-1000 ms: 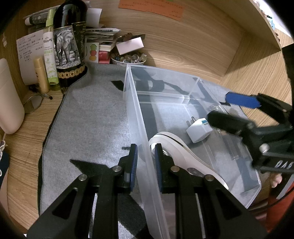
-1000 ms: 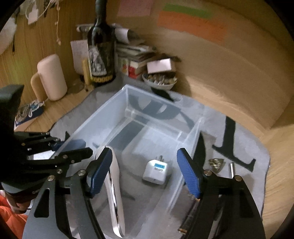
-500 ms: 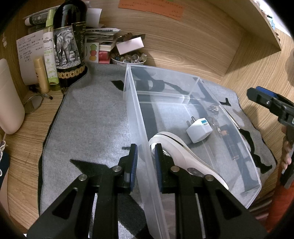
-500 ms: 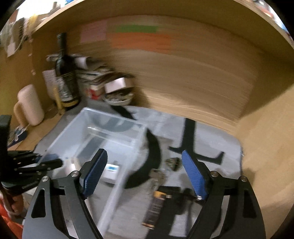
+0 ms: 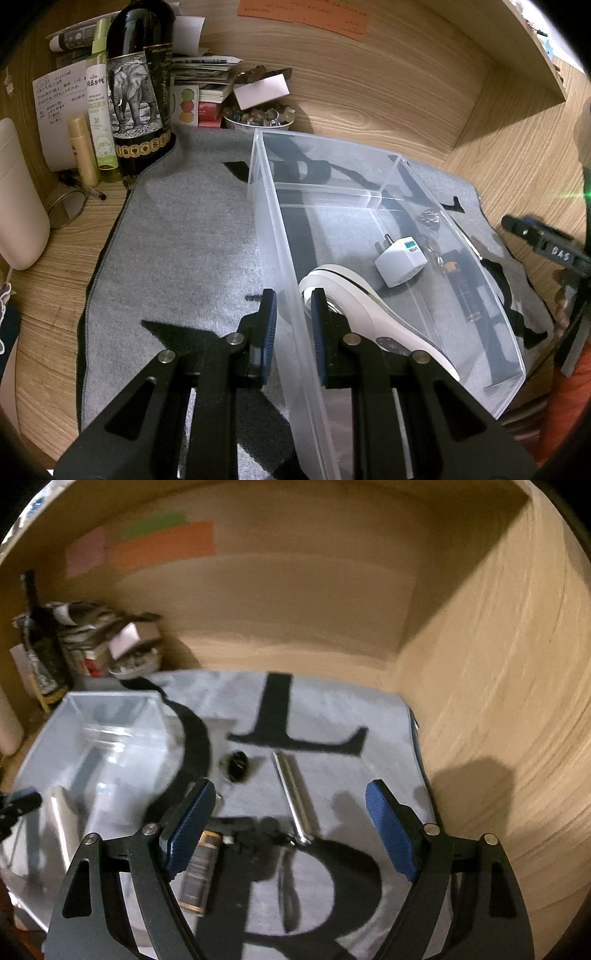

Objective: Organize rigid objects
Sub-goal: 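Return the right gripper to the mat and grasp the black microphone-like object, then carry the black object with the right gripper into the box and release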

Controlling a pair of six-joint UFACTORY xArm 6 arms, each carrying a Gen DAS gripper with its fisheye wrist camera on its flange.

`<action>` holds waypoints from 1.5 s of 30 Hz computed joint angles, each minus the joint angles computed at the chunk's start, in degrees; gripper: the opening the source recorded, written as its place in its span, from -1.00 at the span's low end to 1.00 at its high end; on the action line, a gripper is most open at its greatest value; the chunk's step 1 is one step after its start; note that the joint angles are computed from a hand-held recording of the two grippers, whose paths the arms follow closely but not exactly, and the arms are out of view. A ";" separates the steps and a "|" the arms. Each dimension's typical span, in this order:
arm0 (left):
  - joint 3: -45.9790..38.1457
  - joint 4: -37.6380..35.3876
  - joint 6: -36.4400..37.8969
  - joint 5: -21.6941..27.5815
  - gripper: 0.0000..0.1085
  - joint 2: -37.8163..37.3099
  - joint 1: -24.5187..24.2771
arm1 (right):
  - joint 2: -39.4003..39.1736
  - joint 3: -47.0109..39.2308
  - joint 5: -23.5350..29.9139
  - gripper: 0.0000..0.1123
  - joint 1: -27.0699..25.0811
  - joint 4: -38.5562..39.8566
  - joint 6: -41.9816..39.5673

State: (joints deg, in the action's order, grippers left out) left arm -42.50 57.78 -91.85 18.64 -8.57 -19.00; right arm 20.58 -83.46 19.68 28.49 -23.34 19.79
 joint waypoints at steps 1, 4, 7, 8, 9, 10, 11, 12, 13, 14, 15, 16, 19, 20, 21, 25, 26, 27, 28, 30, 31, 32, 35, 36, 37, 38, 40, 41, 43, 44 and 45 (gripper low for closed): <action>0.00 0.00 0.00 0.00 -0.68 0.00 0.00 | 0.27 0.11 0.40 0.46 -0.23 1.00 -0.15; 0.01 -0.06 0.07 -0.02 -0.68 -0.01 0.01 | 0.40 1.30 -0.07 0.45 -0.71 3.77 -1.48; 0.15 0.01 -0.01 -0.05 -0.68 -0.10 0.01 | 0.28 3.04 -0.98 0.42 -0.73 6.31 -3.29; 0.11 0.01 0.00 -0.01 -0.68 -0.07 -0.01 | 0.14 3.67 -1.44 0.34 -0.68 6.97 -3.79; 0.11 0.01 0.00 -0.01 -0.68 -0.07 -0.01 | -0.06 4.39 -1.86 0.28 -0.57 7.64 -4.42; 0.13 0.02 0.02 0.04 -0.68 -0.10 -0.02 | -0.04 4.77 -1.81 0.16 -0.34 9.46 -6.32; 0.17 0.09 -0.02 0.06 -0.68 -0.11 -0.02 | 0.30 4.56 -1.62 0.04 -0.17 10.95 -7.77; 0.31 0.17 -0.07 -0.02 -0.68 -0.21 0.04 | 0.50 4.66 -1.49 0.00 0.02 12.42 -9.22; 0.18 0.09 -0.09 -0.04 -0.68 -0.10 0.00 | 0.66 4.69 -1.28 -0.06 0.18 13.20 -9.98; 0.15 0.07 -0.09 -0.02 -0.68 -0.08 -0.02 | 0.83 4.73 -1.03 -0.10 0.35 14.43 -11.13; 0.23 0.18 -0.23 -0.08 -0.68 -0.13 0.01 | 1.02 4.71 -0.80 -0.11 0.49 15.72 -12.27; 0.33 0.32 -0.39 -0.14 -0.68 -0.18 0.03 | 1.32 4.48 -0.47 -0.14 0.62 16.45 -12.79; 0.42 0.44 -0.47 -0.21 -0.68 -0.23 0.06 | 2.49 3.36 0.42 -0.18 0.89 18.37 -14.31; 0.49 0.57 -0.59 -0.28 -0.68 -0.27 0.09 | 2.80 3.08 0.68 -0.21 0.94 18.76 -14.65; 0.57 0.73 -0.75 -0.31 -0.68 -0.32 0.10 | 3.15 2.73 1.08 -0.24 0.98 19.39 -15.18; 0.57 0.71 -0.76 -0.30 -0.68 -0.30 0.08 | 4.44 1.46 1.72 -0.47 1.06 19.88 -15.40; 0.66 0.74 -0.83 -0.36 -0.68 -0.37 0.10 | 4.69 1.18 1.73 -0.56 1.09 19.38 -15.07; 0.70 0.81 -0.91 -0.38 -0.68 -0.41 0.11 | 4.71 1.20 1.58 -0.56 1.09 19.13 -15.01; 0.54 0.72 -0.80 -0.28 -0.68 -0.28 0.06 | 4.72 1.22 1.43 -0.57 1.10 18.78 -14.74; 0.66 0.88 -0.99 -0.32 -0.68 -0.38 0.08 | 4.30 1.81 0.85 -0.60 1.07 17.73 -14.04; 0.62 0.78 -0.92 -0.24 -0.68 -0.36 0.02 | 4.26 1.86 0.65 -0.60 1.02 17.38 -13.72; 0.61 0.72 -0.86 -0.22 -0.68 -0.36 0.02 | 4.19 1.94 0.57 -0.60 1.03 17.24 -13.56; 0.61 0.65 -0.75 -0.18 -0.68 -0.37 0.01 | 3.12 2.95 -0.34 -0.60 0.86 17.02 -13.19; 0.61 0.65 -0.75 -0.18 -0.68 -0.37 0.01 | 2.59 3.41 -0.88 -0.60 0.79 16.83 -12.93; 0.63 0.66 -0.75 -0.22 -0.68 -0.39 0.03 | 2.40 3.51 -1.25 -0.60 0.76 16.80 -12.81; 0.61 0.64 -0.78 -0.24 -0.68 -0.37 0.03 | 1.91 3.90 -1.76 -0.60 0.73 16.72 -12.67; 0.61 0.64 -0.78 -0.24 -0.68 -0.37 0.03 | 0.87 4.68 -2.87 -0.60 0.63 15.65 -11.73; 0.58 0.62 -0.76 -0.20 -0.68 -0.35 0.00 | 0.99 4.34 -3.07 -0.60 0.63 15.28 -11.40; 0.62 0.68 -0.84 -0.20 -0.68 -0.39 0.00 | 0.13 4.71 -4.18 -0.60 0.54 14.59 -10.64; 0.68 0.74 -0.92 -0.23 -0.68 -0.43 0.01 | -0.25 4.87 -4.64 -0.60 0.56 14.21 -10.32; 0.59 0.69 -0.89 -0.21 -0.68 -0.35 0.00 | -0.55 4.98 -5.04 -0.60 0.57 13.50 -9.77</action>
